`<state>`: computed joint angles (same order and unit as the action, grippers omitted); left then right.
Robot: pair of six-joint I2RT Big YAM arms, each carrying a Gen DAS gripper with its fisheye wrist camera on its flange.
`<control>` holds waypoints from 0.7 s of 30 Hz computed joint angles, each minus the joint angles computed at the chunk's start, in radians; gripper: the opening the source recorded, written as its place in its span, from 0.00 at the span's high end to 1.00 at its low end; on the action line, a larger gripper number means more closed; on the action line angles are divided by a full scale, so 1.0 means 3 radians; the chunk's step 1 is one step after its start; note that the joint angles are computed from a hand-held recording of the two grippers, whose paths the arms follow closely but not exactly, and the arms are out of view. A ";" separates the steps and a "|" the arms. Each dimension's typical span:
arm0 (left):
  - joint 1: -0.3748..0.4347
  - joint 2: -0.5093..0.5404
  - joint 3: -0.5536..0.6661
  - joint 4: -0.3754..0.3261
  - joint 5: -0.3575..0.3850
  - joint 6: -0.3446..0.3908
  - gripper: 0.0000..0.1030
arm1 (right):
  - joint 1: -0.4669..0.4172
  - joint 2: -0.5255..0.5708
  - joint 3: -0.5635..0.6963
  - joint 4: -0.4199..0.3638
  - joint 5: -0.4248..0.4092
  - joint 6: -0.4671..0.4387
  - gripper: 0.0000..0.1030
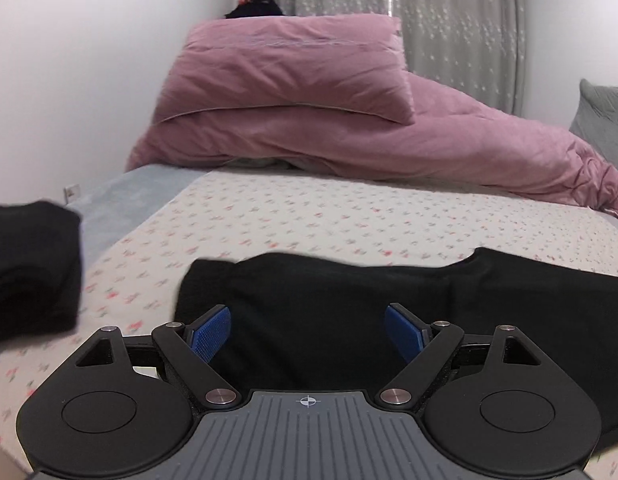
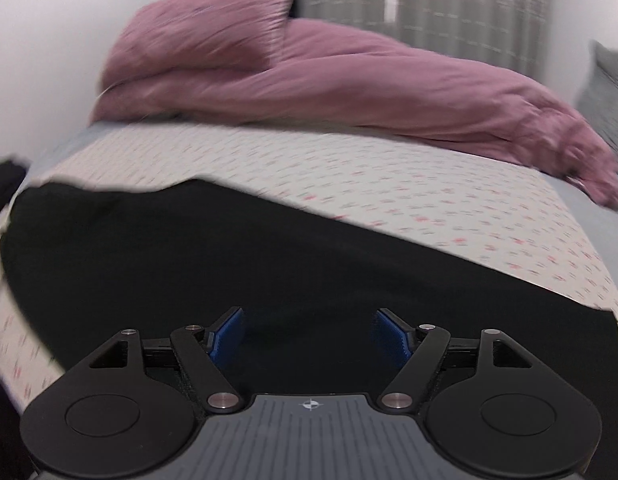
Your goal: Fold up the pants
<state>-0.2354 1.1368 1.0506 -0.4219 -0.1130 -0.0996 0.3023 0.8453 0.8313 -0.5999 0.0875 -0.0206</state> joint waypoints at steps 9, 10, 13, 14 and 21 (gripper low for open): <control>0.0388 -0.0097 -0.0222 0.0152 0.0620 -0.0338 0.43 | 0.0240 0.0014 -0.0100 0.0081 -0.0483 -0.0443 0.36; 0.0431 -0.0096 -0.0217 0.0126 0.0723 -0.0411 0.46 | 0.0238 0.0028 -0.0091 0.0075 -0.0548 -0.0473 0.36; 0.0571 0.0033 -0.0123 -0.0038 0.1063 -0.0718 0.49 | 0.0260 -0.0002 -0.0105 0.0047 -0.0667 -0.0543 0.39; 0.0602 0.0089 -0.0083 -0.0126 0.1131 -0.0833 0.50 | 0.0282 -0.0004 -0.0102 0.0025 -0.0674 -0.0543 0.42; 0.0776 0.0313 -0.0006 -0.0313 0.1481 -0.1364 0.52 | 0.0328 0.0107 -0.0084 -0.0083 -0.0553 -0.0535 0.42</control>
<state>-0.0027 1.2306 1.0489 -0.5156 0.3312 -0.5087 0.4008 0.8774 0.8062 -0.6248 -0.0783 -0.1810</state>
